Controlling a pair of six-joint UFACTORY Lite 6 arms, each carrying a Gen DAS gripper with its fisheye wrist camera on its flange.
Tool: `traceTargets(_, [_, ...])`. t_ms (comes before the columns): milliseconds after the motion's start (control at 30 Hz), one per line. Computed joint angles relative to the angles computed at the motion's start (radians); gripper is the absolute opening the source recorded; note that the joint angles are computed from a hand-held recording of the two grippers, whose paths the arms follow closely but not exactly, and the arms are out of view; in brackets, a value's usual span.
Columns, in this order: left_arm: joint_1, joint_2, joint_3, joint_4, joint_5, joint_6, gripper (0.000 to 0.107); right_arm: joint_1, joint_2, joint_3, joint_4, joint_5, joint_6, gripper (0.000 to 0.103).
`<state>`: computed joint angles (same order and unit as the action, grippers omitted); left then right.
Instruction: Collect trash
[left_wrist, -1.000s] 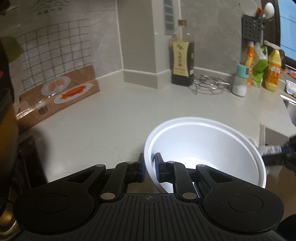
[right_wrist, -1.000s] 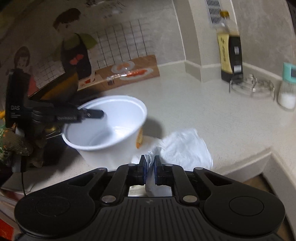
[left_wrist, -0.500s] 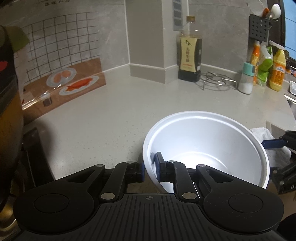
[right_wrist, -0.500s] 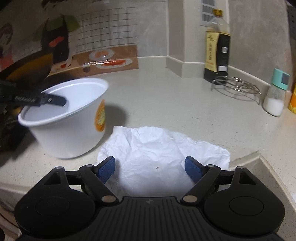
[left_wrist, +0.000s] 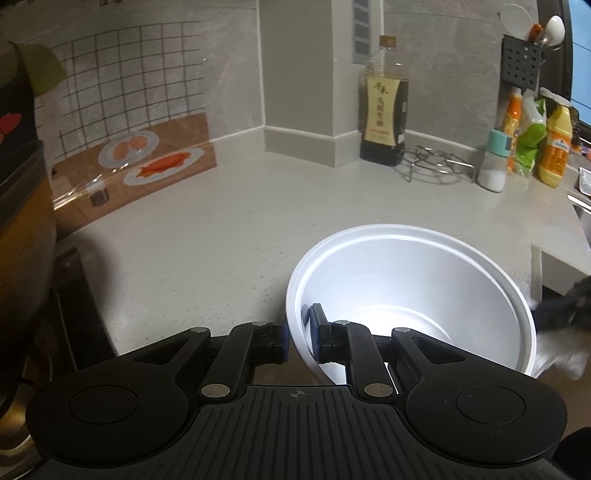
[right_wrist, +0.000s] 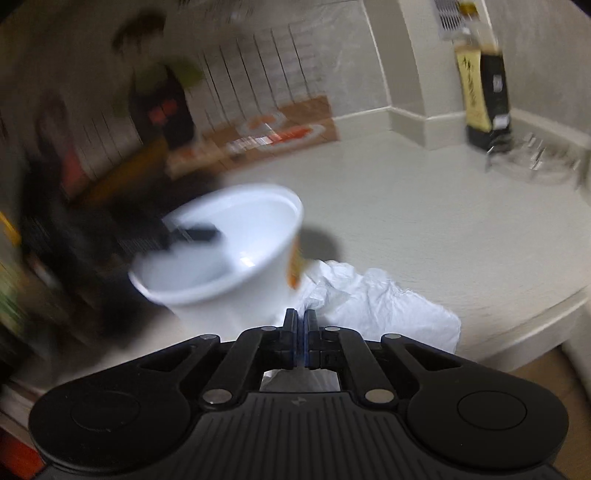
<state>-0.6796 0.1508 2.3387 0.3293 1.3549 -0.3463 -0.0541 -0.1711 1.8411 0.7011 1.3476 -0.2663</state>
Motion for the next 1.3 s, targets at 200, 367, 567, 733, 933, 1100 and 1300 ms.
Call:
traceTargets(200, [-0.011,-0.011,-0.013,0.006,0.004,-0.001,0.015,-0.103,0.015,0.008,-0.036,-0.033,0.031,0.004])
traceTargets(367, [0.001,-0.014,-0.032,-0.013,-0.004,0.008,0.017,0.054,-0.102,-0.149,-0.357,-0.193,0.073,0.017])
traceTargets(567, [0.005,-0.004,-0.038,-0.032,0.021,0.018,0.017,0.064,-0.156,-0.232,-0.303,-0.202,0.046,0.069])
traceTargets(733, [0.018,-0.03,-0.085,-0.057,0.015,0.01,0.017,0.274,-0.162,-0.246,-0.478,-0.263,0.181,0.069])
traceTargets(933, [0.032,-0.029,-0.075,-0.07,0.023,0.023,0.017,0.41,-0.155,-0.22,-0.524,-0.277,0.264,0.069])
traceTargets(1100, [0.022,-0.05,-0.085,-0.06,0.015,0.021,0.017,0.504,-0.133,-0.219,-0.611,-0.283,0.334,0.069])
traceTargets(1300, [-0.031,-0.101,-0.091,-0.022,0.003,-0.03,0.015,0.53,-0.138,-0.181,-0.634,-0.227,0.377,0.01])
